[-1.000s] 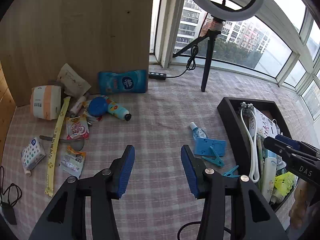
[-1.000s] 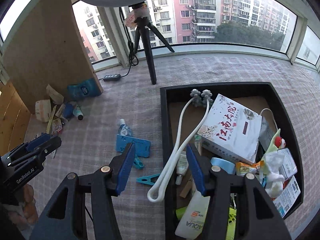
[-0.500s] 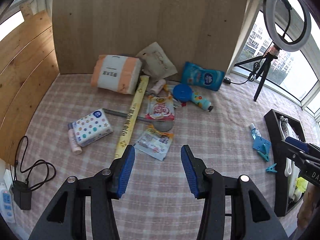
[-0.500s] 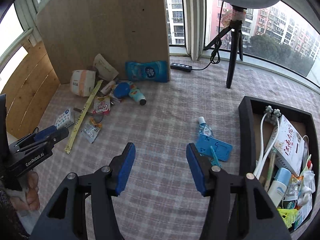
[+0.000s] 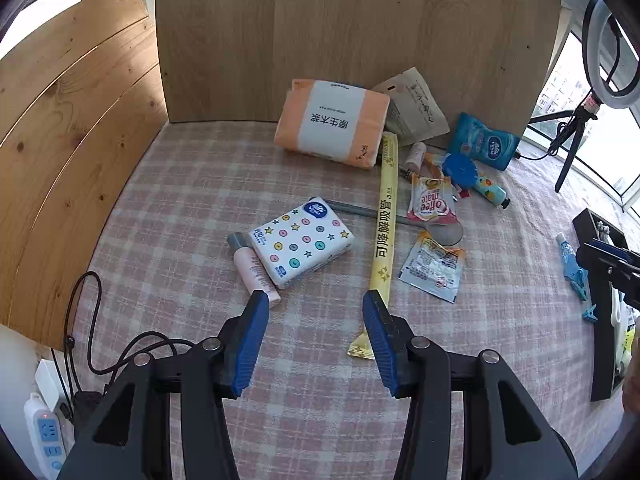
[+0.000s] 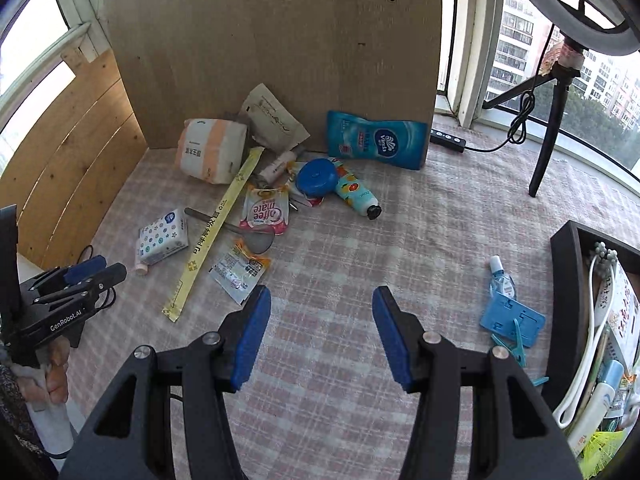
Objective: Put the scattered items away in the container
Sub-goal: 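Grasp the Vinda tissue pack with the left tool while the right tool grasps the metal spoon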
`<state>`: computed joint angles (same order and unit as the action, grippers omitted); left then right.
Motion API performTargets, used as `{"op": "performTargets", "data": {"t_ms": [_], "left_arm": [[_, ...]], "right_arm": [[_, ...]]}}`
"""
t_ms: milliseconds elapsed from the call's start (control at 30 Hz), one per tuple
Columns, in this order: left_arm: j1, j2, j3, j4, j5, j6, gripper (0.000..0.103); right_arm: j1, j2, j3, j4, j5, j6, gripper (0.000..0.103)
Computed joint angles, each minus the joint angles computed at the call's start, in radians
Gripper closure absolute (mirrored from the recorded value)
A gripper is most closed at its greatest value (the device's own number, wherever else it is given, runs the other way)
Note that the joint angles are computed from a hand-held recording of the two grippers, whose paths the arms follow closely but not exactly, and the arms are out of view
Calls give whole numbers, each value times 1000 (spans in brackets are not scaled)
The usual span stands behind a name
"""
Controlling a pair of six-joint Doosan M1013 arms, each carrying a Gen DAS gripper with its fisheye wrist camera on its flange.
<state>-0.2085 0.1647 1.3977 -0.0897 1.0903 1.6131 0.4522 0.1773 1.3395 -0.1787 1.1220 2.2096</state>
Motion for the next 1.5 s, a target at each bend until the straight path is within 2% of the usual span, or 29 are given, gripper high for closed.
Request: {"op": "performTargets", "data": {"t_ms": [133, 567, 667, 833, 967, 1067, 1267, 1500], "left_arm": [[15, 24, -13, -26, 1, 37, 56], [23, 75, -31, -71, -14, 185, 50], [20, 81, -37, -52, -26, 203, 45], [19, 105, -62, -41, -16, 218, 45], [16, 119, -70, -41, -9, 245, 43], [11, 124, -69, -41, -20, 261, 36], [-3, 129, -63, -9, -50, 282, 31], [2, 136, -64, 6, -47, 262, 31]], "right_arm": [[-16, 26, -18, 31, 7, -6, 51], [-50, 136, -94, 186, 9, -86, 52], [-55, 156, -106, 220, 6, -93, 54], [-53, 187, -131, 232, 23, -96, 55], [-54, 202, -140, 240, 31, -92, 57], [-56, 209, -142, 249, 32, -91, 58], [-57, 219, -142, 266, 30, -92, 61], [-59, 215, -135, 267, 23, -80, 71]]}}
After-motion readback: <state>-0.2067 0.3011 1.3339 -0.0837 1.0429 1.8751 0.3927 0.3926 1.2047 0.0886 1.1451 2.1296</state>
